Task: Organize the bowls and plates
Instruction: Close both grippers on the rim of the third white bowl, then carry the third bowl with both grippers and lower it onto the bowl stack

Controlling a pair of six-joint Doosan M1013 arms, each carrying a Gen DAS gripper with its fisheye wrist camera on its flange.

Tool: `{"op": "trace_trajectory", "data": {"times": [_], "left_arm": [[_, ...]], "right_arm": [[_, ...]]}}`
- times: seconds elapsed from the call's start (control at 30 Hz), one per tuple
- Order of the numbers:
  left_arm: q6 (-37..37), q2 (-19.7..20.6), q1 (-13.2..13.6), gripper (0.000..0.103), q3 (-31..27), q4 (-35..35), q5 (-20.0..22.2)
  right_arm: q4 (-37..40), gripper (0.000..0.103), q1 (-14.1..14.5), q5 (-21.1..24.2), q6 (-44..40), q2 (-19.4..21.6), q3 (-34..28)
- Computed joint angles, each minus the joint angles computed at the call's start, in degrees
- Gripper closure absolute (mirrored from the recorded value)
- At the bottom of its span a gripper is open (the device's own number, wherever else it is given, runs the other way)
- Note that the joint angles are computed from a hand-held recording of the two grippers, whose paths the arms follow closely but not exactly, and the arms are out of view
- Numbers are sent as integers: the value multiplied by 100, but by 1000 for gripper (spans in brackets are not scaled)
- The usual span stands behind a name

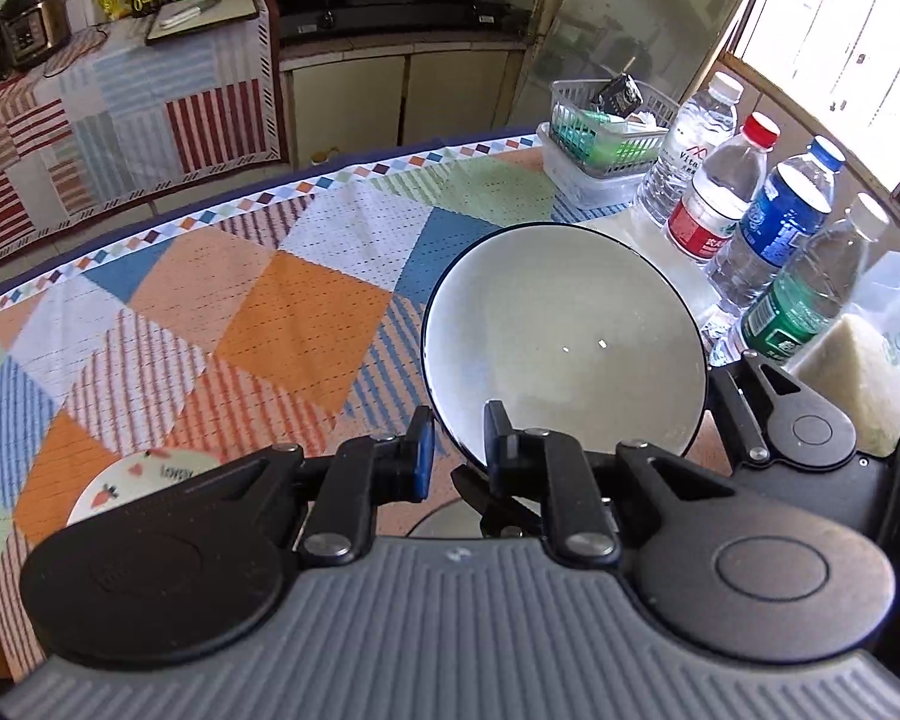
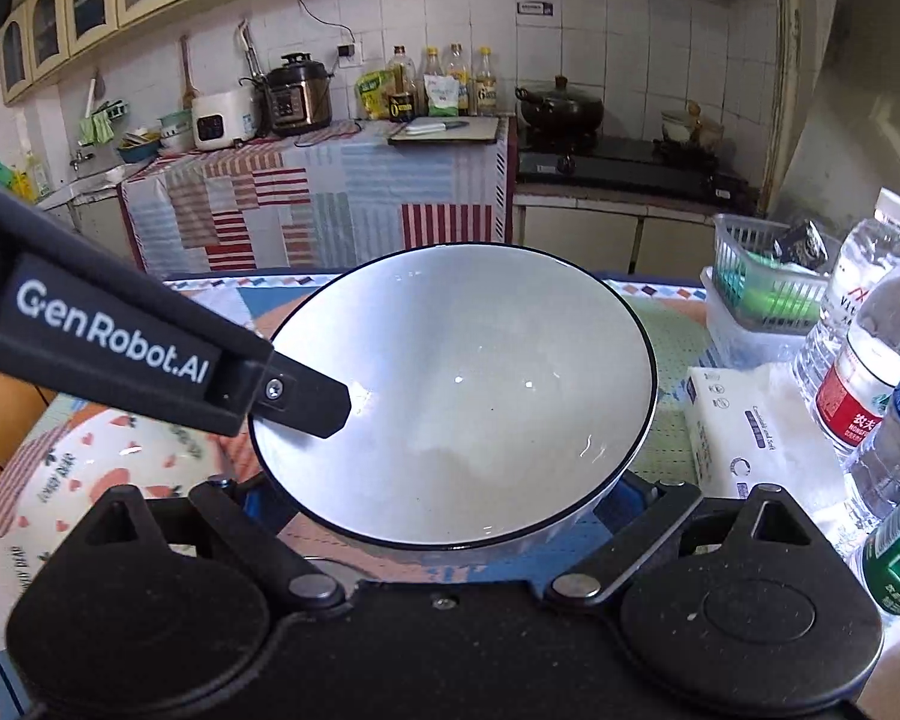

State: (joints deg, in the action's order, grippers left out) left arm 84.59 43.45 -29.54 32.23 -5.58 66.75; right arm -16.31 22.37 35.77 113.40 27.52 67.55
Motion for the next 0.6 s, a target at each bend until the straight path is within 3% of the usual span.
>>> {"op": "trace_trajectory", "data": {"times": [0.37,0.6], "left_arm": [[24,-766,4,87,1110,-86,-282],[-125,-1137,7,87,1828,-100,-649]], "right_arm": [[-392,5,317,5,466,-416,407],[470,5,297,27,-386,-574,583]]}}
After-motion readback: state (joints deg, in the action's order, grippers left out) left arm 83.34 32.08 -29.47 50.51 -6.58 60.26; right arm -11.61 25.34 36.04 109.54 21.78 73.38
